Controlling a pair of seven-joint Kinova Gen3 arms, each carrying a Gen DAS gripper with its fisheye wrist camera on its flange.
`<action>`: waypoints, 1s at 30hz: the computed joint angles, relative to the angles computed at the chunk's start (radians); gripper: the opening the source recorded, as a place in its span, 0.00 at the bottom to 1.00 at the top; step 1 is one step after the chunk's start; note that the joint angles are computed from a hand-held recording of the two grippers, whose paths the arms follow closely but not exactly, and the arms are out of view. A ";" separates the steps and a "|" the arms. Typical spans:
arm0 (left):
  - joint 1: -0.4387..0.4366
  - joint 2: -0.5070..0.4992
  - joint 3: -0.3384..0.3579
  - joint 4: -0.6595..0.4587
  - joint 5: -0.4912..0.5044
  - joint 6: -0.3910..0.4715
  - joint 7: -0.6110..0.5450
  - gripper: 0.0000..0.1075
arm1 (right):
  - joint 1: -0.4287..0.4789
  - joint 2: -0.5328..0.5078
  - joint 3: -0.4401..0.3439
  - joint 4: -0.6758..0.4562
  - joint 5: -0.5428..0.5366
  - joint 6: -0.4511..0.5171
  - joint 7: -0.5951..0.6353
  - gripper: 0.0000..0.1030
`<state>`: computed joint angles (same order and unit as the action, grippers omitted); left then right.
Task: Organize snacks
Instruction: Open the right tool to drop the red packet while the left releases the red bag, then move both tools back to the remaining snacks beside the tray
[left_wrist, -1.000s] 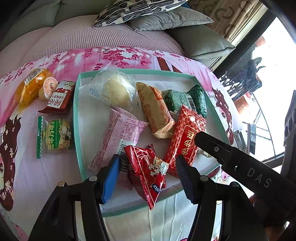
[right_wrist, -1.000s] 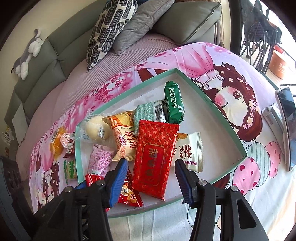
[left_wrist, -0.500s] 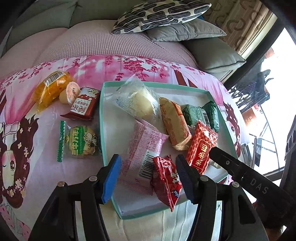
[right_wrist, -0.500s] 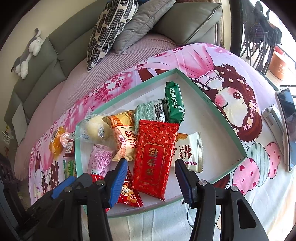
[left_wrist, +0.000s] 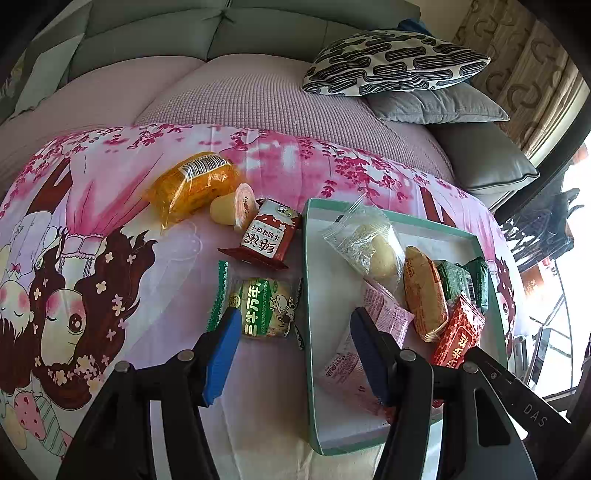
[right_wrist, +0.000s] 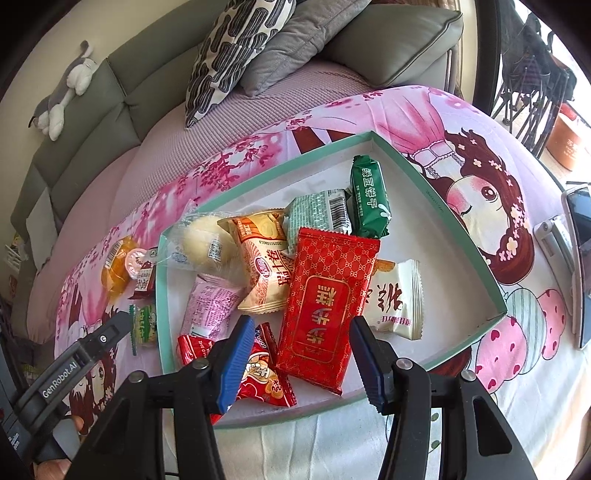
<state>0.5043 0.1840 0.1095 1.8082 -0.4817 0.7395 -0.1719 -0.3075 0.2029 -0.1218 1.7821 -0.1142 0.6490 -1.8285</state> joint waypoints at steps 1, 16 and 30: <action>-0.001 0.002 0.001 -0.002 0.002 0.002 -0.003 0.60 | 0.002 0.003 -0.002 -0.003 -0.005 0.004 0.004 0.60; 0.039 0.049 -0.012 -0.056 -0.016 0.084 -0.038 0.83 | 0.020 0.007 -0.013 0.011 -0.060 -0.031 0.074 0.98; 0.068 0.048 -0.019 -0.056 -0.096 0.121 0.038 0.88 | 0.002 -0.008 -0.016 0.033 -0.042 -0.077 0.088 1.00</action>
<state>0.5726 0.2321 0.0904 1.7522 -0.5776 0.8607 -0.1338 -0.3054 0.1954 -0.1379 1.8149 -0.1564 0.5717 -1.7406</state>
